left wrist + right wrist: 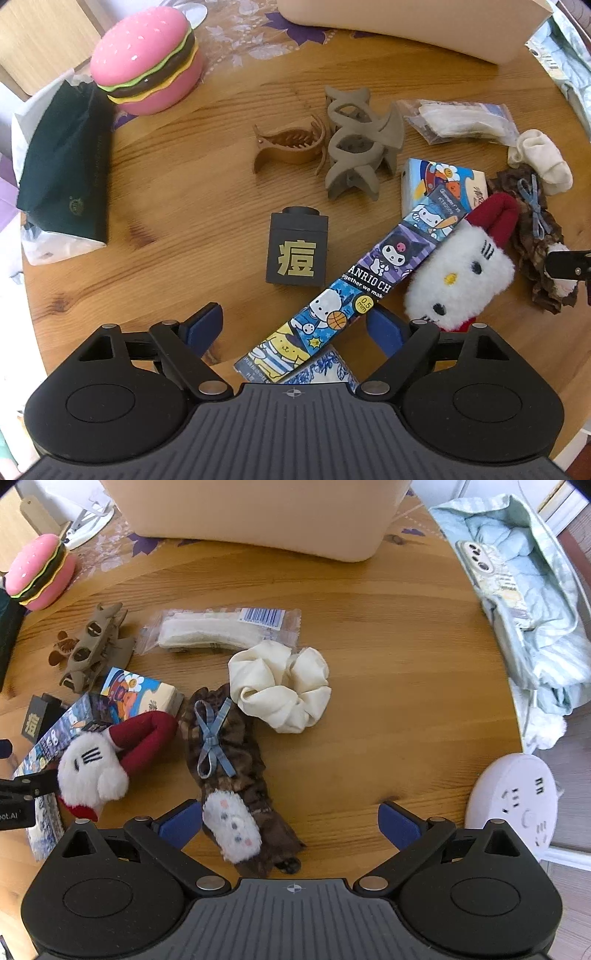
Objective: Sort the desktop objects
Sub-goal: 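Grasp the Sanrio pen box with left tool while right tool grasps the brown scrunchie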
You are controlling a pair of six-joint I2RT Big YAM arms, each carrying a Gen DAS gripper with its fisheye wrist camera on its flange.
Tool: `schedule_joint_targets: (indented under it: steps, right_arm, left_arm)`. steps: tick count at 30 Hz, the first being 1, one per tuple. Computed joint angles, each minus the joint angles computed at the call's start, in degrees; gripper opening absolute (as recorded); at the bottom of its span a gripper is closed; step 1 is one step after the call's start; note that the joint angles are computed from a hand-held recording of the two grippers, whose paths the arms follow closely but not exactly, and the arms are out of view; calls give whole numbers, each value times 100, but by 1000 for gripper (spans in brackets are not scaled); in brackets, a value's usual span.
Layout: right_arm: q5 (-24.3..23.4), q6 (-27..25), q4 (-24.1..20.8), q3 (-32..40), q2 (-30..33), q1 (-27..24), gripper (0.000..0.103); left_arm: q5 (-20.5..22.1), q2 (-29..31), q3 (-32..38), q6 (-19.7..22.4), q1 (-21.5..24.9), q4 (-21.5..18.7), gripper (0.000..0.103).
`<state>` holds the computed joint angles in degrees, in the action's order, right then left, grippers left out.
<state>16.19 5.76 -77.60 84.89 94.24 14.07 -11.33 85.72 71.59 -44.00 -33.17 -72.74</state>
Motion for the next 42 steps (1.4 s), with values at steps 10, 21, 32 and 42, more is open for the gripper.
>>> schedule_joint_targets:
  steps: [10, 21, 32, 42]
  right_arm:
    - [84, -193, 198, 14, 221, -19, 103]
    - [-24, -73, 427, -64, 300, -129, 103]
    - [-99, -419, 947, -396, -18, -204, 100]
    - [-99, -532, 1055, -408, -120, -33, 69]
  left_arm:
    - [-147, 35, -173, 139, -52, 428, 87]
    - [-92, 44, -219, 240, -37, 599, 96]
    - [-143, 59, -149, 98, -123, 469, 88]
    - [-294, -82, -186, 214, -201, 430, 57]
